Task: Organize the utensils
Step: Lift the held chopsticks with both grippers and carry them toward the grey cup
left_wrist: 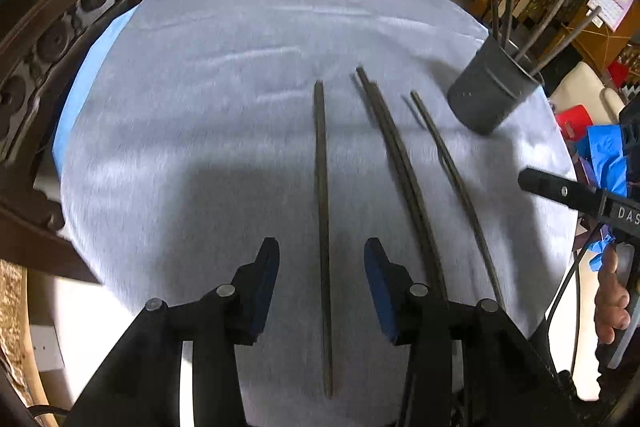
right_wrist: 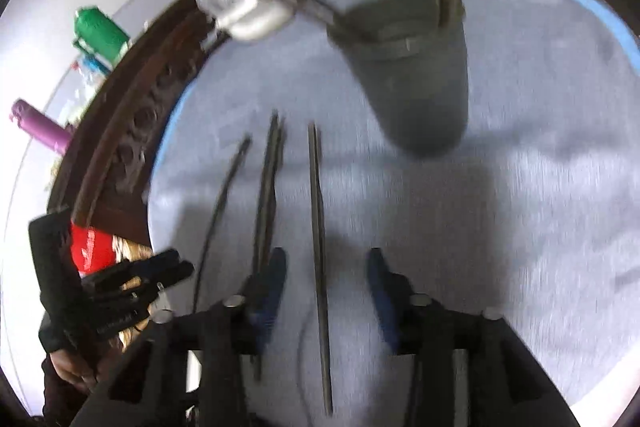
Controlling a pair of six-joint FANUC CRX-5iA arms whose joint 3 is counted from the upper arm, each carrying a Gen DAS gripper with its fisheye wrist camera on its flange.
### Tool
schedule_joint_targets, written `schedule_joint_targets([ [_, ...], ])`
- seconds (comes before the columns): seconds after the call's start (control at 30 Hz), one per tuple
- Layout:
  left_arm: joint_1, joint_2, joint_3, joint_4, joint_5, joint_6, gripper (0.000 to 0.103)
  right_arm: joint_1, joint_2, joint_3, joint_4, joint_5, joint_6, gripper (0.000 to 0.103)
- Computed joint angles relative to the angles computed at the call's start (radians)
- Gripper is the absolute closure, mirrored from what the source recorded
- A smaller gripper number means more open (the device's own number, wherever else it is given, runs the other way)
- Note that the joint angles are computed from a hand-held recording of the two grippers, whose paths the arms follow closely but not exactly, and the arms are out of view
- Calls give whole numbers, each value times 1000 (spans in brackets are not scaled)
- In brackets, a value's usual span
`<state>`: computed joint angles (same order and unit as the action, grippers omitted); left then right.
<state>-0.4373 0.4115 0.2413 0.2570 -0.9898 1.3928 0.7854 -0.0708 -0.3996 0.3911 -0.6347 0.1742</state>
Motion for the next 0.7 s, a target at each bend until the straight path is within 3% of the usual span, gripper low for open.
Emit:
schedule_joint_targets([
  [0.2,4,88,109,15,-22,6,58,-27,105,85,38,-15,60,65],
  [0.3,4,134,176,12,-51,31,58,-37,173,173,-41,-81,149,73],
  [0.47,7,199,261,36,-135,44,59,-47,222,243,-144,-155,226,78],
  [0.7,-2,280,370,35,-198,85,79,-44,250,278,-154,-230,265,96],
])
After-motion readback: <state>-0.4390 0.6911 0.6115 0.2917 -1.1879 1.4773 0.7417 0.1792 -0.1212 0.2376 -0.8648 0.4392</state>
